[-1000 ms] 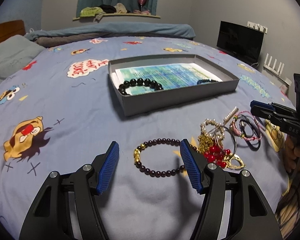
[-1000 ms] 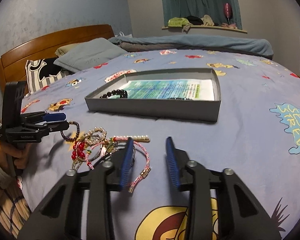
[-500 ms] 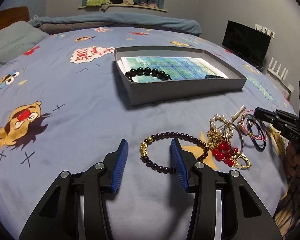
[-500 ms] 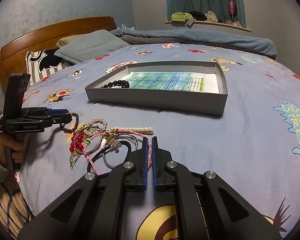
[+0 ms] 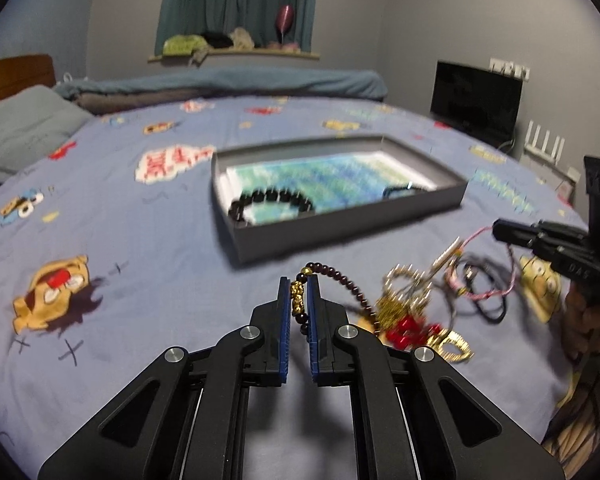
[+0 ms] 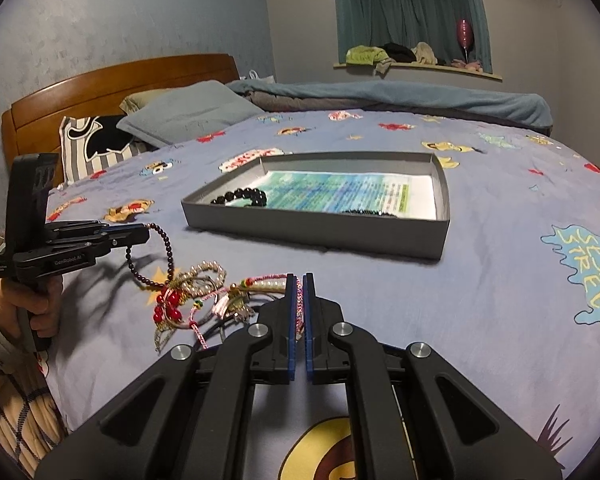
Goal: Organize jewelry
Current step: 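Carry both held bracelets over the gray box with both tools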
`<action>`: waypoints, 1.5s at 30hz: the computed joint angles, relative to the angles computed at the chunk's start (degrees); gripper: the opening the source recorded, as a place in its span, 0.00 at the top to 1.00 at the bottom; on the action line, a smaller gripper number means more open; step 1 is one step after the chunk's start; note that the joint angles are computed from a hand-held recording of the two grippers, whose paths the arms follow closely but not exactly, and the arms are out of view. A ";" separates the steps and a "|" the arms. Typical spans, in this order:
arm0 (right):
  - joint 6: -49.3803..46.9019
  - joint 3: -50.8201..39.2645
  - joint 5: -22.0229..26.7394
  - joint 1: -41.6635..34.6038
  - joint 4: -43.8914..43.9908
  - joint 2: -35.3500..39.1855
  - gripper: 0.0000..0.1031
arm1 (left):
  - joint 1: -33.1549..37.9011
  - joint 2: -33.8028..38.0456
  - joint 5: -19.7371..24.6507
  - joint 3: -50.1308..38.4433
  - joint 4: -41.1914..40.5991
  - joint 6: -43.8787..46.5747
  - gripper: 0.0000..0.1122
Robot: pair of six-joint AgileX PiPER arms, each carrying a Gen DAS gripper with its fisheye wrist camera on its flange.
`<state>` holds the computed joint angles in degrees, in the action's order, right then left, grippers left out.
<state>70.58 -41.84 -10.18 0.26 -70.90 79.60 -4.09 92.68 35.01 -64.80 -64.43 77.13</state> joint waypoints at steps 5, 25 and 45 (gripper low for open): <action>-2.41 -0.03 -1.60 -0.51 2.57 -0.66 0.97 | -0.43 -0.97 -0.01 0.56 -4.10 2.71 0.93; -12.72 -3.79 -1.41 1.28 15.89 -0.04 0.97 | -3.09 -1.02 -1.41 -1.32 -13.05 6.18 0.93; -10.88 -8.33 -2.34 0.13 16.35 2.39 0.97 | -6.98 2.48 -3.53 -6.72 -14.60 3.62 0.93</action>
<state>59.70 -50.17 -12.52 0.38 -54.55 81.99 -11.07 95.16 31.48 -71.51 -79.03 80.75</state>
